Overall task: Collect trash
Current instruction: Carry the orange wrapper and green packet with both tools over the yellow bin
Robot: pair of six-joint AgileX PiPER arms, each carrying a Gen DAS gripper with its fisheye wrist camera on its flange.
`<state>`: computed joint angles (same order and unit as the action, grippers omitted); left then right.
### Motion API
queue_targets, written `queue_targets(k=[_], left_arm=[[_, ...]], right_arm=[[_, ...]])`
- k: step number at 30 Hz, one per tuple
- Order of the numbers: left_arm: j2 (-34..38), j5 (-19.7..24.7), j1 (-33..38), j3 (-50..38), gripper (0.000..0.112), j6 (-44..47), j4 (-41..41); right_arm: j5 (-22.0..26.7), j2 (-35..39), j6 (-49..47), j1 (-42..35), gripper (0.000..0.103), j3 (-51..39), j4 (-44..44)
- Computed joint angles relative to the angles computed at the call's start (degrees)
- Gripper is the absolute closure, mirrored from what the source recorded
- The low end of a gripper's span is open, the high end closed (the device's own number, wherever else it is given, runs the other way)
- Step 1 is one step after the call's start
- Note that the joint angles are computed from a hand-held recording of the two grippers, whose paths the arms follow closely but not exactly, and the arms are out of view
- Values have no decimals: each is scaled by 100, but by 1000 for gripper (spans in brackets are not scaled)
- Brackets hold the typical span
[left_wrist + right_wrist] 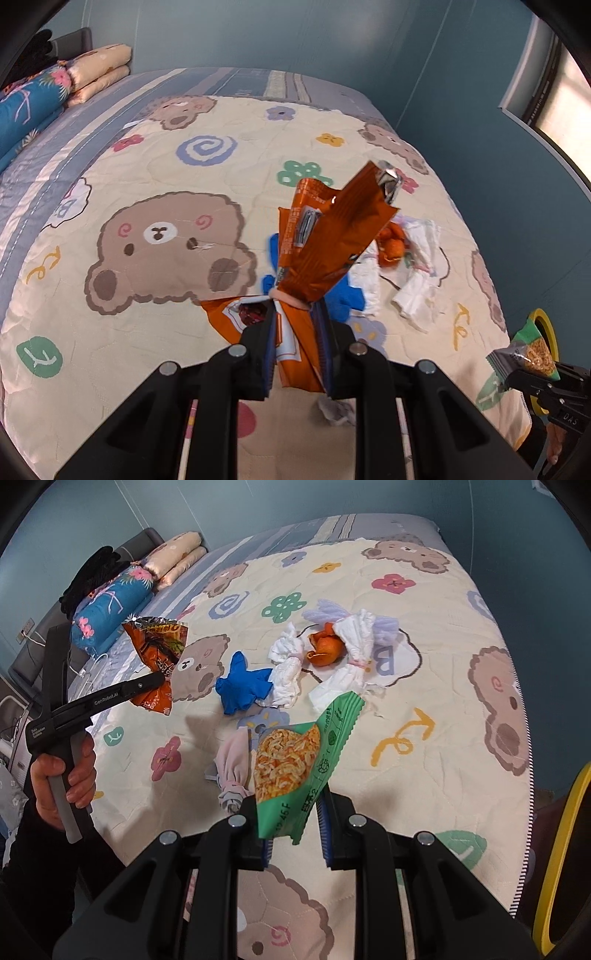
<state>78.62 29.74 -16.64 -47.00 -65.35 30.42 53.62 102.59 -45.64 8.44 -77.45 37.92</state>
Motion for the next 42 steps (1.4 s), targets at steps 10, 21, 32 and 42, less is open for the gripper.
queue_targets(k=[10,21,32,42], left_arm=[[333,403,-984,-640,94,-510,291],[898,691,-1799,-1512,94,-647,329],[1767,859,-2272,-2642,94,-233,-30],[2782,1088,-2667,-4058,94,466,-521]], right_arm=[[189,-314,-479,-756,84,312,274],[459,-431,-819,-1544,84,362,467],[692,-224,-1016,-2427,84,84,570],[940,65,-1161,-3279,84,-290,703]])
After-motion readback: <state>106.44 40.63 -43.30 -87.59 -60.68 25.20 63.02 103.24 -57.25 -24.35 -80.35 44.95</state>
